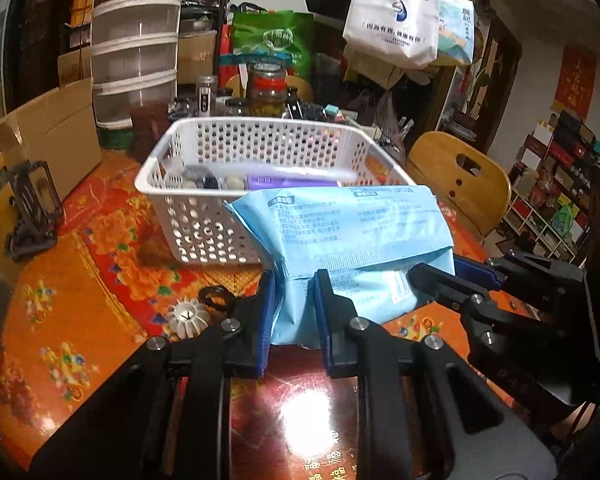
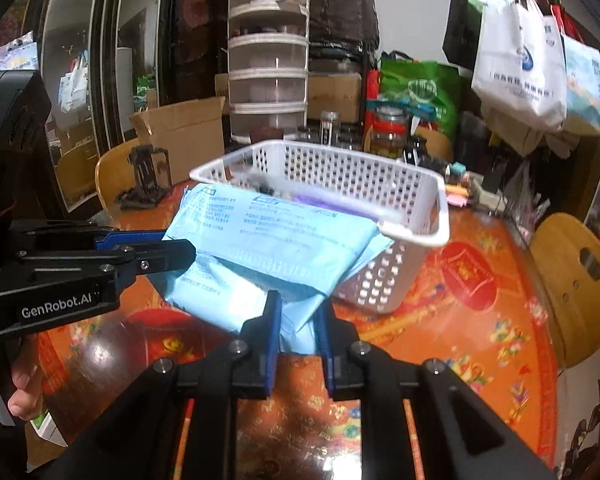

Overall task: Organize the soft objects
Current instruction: 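Lower the blue mask pack into the white basket and open both grippers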

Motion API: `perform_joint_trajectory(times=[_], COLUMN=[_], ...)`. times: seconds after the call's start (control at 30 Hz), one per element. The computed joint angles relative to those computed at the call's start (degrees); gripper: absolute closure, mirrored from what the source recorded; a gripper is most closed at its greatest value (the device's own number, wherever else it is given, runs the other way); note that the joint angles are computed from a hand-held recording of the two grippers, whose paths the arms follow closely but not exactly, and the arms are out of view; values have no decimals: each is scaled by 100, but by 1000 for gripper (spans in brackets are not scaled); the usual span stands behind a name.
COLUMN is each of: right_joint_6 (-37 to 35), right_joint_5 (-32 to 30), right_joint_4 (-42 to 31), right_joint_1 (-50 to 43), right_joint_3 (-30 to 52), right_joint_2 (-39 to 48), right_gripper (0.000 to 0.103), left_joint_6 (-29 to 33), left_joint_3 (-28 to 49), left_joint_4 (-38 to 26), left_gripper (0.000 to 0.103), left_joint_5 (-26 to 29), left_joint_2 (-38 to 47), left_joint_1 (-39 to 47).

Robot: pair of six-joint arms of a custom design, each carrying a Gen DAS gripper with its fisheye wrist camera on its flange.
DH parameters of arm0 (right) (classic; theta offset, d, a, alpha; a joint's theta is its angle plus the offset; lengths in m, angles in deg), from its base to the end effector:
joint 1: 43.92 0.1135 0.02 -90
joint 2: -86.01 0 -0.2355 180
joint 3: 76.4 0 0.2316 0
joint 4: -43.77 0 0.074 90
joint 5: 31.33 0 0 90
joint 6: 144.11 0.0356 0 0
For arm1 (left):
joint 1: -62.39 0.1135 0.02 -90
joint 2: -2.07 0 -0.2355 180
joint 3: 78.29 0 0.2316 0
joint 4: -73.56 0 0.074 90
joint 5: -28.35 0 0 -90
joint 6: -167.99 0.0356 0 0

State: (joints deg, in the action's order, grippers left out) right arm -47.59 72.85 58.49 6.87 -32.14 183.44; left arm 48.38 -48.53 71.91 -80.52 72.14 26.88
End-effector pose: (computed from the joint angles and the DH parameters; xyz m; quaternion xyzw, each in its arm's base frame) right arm 0.1801 0.2070 0.0942 -0.2870 0.8480 0.1094 0.4320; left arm 0.1666 -0.1047 0.1131 -0.0203 0.9033 -0.0899 0.4190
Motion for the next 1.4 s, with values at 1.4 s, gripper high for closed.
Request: perform_joint_trajectory(times=[1.4], right_joint_6=[-605], right_joint_5=[-884], right_joint_4=[-2396], right_joint_1=[-1618], right_joint_3=[4734], right_joint_2=[2465], right_gripper=[88], left_joint_6=[1729], left_joint_3=[5332], left_joint_4=[-1083], left_gripper=[85], left_joint_5=[1408], left_joint_2=[4347], left_joint_1=[2195])
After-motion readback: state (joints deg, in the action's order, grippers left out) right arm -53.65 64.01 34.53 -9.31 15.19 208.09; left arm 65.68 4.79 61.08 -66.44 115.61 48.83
